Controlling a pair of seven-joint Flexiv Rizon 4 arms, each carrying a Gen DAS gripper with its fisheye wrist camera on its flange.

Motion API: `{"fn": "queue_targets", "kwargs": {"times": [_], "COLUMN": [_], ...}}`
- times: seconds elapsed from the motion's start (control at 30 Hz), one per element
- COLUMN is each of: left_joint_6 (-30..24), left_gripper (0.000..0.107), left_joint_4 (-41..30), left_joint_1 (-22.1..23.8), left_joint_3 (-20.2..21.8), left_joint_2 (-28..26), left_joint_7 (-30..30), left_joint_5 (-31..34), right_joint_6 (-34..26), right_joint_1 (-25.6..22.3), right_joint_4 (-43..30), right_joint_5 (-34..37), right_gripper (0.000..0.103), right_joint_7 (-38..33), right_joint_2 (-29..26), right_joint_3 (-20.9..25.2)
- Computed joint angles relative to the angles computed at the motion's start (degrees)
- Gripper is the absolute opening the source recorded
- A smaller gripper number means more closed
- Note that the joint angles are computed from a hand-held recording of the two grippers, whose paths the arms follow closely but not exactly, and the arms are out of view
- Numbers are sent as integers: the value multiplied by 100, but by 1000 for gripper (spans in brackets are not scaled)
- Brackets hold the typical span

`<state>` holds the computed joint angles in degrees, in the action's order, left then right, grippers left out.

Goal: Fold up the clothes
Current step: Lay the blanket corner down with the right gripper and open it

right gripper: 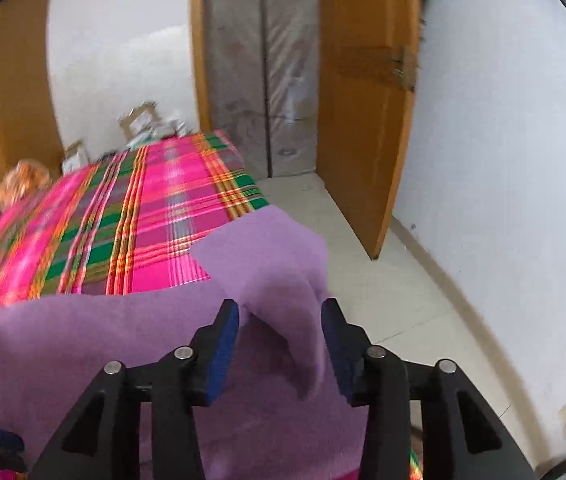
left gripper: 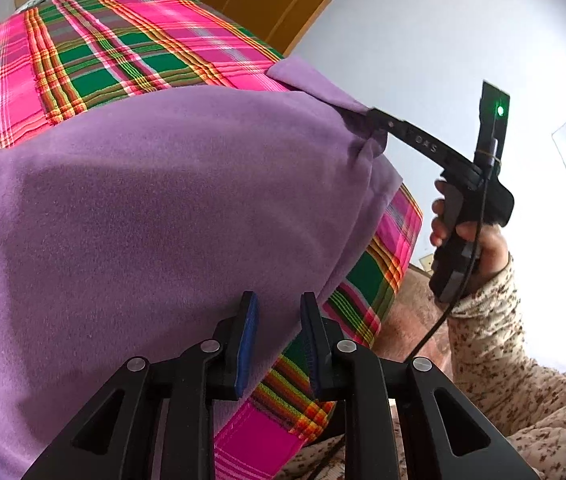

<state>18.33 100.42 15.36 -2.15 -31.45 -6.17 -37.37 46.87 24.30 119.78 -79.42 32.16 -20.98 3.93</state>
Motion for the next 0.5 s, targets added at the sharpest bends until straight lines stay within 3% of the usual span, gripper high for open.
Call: {"fn": "queue_targets", "kwargs": {"times": [0.07, 0.2, 0.27, 0.33, 0.5], "left_joint_6": [7, -19, -48, -54, -29], "left_gripper": [23, 23, 23, 23, 23], "left_joint_4": [-9, -36, -61, -74, -87], "left_joint_1": [-7, -2, 11, 15, 5], "left_joint_3": [-2, -3, 0, 2, -5], "left_joint_2": [-7, -20, -33, -37, -42], "left_joint_7": [-6, -39, -53, -59, -78], "left_joint_5": [0, -4, 2, 5, 1], "right_joint_6": [-117, -148, -111, -97, 336], "right_joint_1": [34, 130, 151, 126, -212], "right_joint_4": [-242, -450, -328, -219, 324], "right_joint_5": [472, 942, 851, 747, 17], "right_gripper": [44, 44, 43, 25, 19], "right_joint_7": [-759, -1411, -1017, -622, 945], "right_joint_2": [-199, -411, -323, -243, 145], "right_joint_3": [39, -34, -142, -200, -237]}}
